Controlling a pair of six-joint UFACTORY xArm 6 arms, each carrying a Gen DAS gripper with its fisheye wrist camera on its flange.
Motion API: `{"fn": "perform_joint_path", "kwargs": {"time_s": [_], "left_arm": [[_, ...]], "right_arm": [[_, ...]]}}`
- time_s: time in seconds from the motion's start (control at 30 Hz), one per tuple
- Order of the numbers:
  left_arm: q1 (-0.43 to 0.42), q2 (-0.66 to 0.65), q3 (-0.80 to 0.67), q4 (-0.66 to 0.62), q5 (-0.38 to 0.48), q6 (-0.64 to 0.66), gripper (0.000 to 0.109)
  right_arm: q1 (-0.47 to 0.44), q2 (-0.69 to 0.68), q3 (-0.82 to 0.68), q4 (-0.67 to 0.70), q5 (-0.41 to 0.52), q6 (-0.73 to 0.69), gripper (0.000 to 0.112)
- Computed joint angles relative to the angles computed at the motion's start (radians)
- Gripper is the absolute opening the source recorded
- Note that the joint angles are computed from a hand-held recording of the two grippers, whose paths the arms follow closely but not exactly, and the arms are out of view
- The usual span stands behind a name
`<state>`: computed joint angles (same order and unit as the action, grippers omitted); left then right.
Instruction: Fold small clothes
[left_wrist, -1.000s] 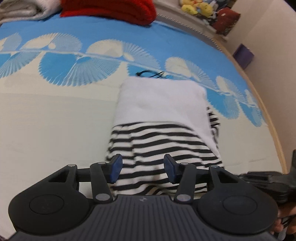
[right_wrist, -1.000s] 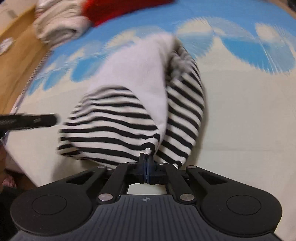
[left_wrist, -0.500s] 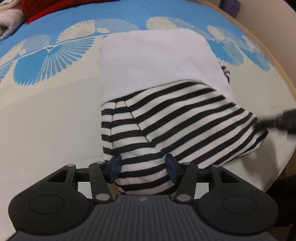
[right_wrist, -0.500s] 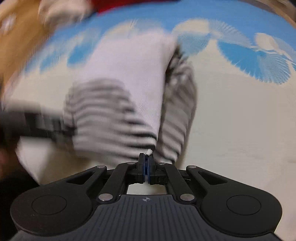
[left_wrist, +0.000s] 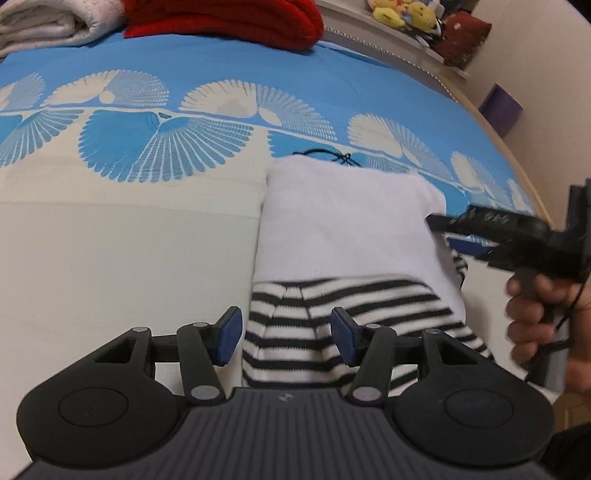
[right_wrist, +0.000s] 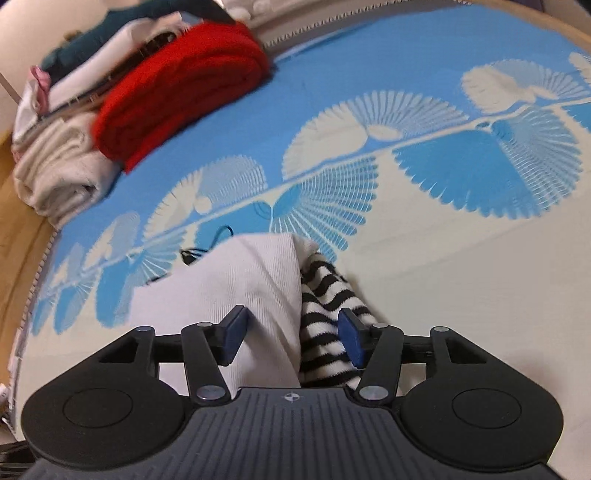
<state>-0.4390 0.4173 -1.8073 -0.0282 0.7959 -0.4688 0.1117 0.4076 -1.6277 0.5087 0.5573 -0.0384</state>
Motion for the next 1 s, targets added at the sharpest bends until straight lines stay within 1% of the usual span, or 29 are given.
{"fn": "perform_joint_path", "kwargs": {"time_s": [0.07, 0.1, 0.13, 0.17, 0.23, 0.27, 0.3, 0.37, 0.4, 0.43, 0.47, 0.5, 0.53, 0.57, 0.6, 0.63, 0.67, 0.73, 0.8, 0.87, 0.9, 0.93, 0.97, 1.0], "left_arm": [[0.001, 0.015, -0.022, 0.004, 0.002, -0.003, 0.058], [0.002, 0.017, -0.026, 0.003, 0.005, 0.001, 0.058], [0.003, 0.022, -0.034, 0.002, 0.012, 0.005, 0.058], [0.0, 0.026, -0.039, 0.004, 0.013, 0.003, 0.058], [-0.002, 0.037, -0.05, -0.001, 0.013, 0.012, 0.058], [-0.004, 0.037, -0.051, -0.002, 0.014, 0.015, 0.058], [-0.006, 0.037, -0.051, -0.004, 0.015, 0.022, 0.058], [-0.01, 0.041, -0.056, -0.021, 0.019, 0.051, 0.058], [-0.013, 0.045, -0.06, -0.03, 0.024, 0.068, 0.058], [-0.016, 0.055, -0.072, -0.038, 0.042, 0.094, 0.059], [-0.02, 0.073, -0.096, -0.031, 0.074, 0.113, 0.059], [-0.028, 0.101, -0.137, 0.004, 0.134, 0.123, 0.059], [-0.036, 0.123, -0.168, 0.043, 0.184, 0.124, 0.059], [-0.041, 0.134, -0.18, 0.073, 0.211, 0.123, 0.063], [-0.039, 0.132, -0.175, 0.08, 0.209, 0.118, 0.066], [-0.035, 0.125, -0.166, 0.069, 0.199, 0.111, 0.065], [-0.03, 0.112, -0.15, 0.057, 0.183, 0.103, 0.065], [-0.025, 0.079, -0.103, 0.04, 0.134, 0.097, 0.065], [-0.023, 0.052, -0.066, 0.018, 0.091, 0.106, 0.065], [-0.021, 0.047, -0.051, -0.008, 0.068, 0.123, 0.065], [-0.022, 0.066, -0.078, -0.01, 0.096, 0.129, 0.065], [-0.026, 0.09, -0.112, 0.0, 0.141, 0.131, 0.065], [-0.033, 0.109, -0.136, 0.017, 0.171, 0.128, 0.069], [-0.04, 0.116, -0.144, 0.048, 0.179, 0.118, 0.072]], "right_arm": [[0.012, 0.024, -0.021, 0.007, -0.014, -0.002, 0.055], [0.016, 0.021, -0.017, 0.033, -0.028, -0.029, 0.041], [0.02, 0.025, -0.021, 0.063, -0.038, -0.067, 0.017], [0.022, 0.029, -0.025, 0.066, -0.05, -0.086, 0.009], [0.026, 0.038, -0.033, 0.047, -0.083, -0.064, 0.006], [0.024, 0.041, -0.035, 0.031, -0.094, -0.039, 0.006], [0.022, 0.048, -0.039, -0.026, -0.109, 0.013, 0.006], [0.014, 0.064, -0.052, -0.221, -0.126, 0.193, 0.006], [0.011, 0.074, -0.065, -0.309, -0.114, 0.269, 0.006], [0.011, 0.081, -0.076, -0.379, -0.092, 0.313, 0.006], [0.015, 0.09, -0.09, -0.426, -0.063, 0.323, 0.007], [0.022, 0.1, -0.107, -0.447, -0.028, 0.303, 0.01], [0.029, 0.104, -0.117, -0.476, 0.003, 0.29, 0.024], [0.033, 0.091, -0.102, -0.518, 0.006, 0.301, 0.033], [0.037, 0.074, -0.081, -0.583, -0.004, 0.339, 0.045], [0.037, 0.049, -0.053, -0.638, -0.024, 0.376, 0.048], [0.035, 0.018, -0.021, -0.662, -0.045, 0.394, 0.048], [0.031, -0.058, 0.057, -0.635, -0.085, 0.361, 0.048], [0.03, -0.135, 0.134, -0.567, -0.118, 0.271, 0.049], [0.036, -0.208, 0.21, -0.467, -0.133, 0.124, 0.049], [0.038, -0.236, 0.238, -0.421, -0.122, 0.061, 0.049], [0.04, -0.253, 0.255, -0.378, -0.088, 0.014, 0.049], [0.04, -0.262, 0.263, -0.357, -0.044, -0.013, 0.049], [0.039, -0.259, 0.26, -0.363, 0.013, -0.025, 0.049]]}}
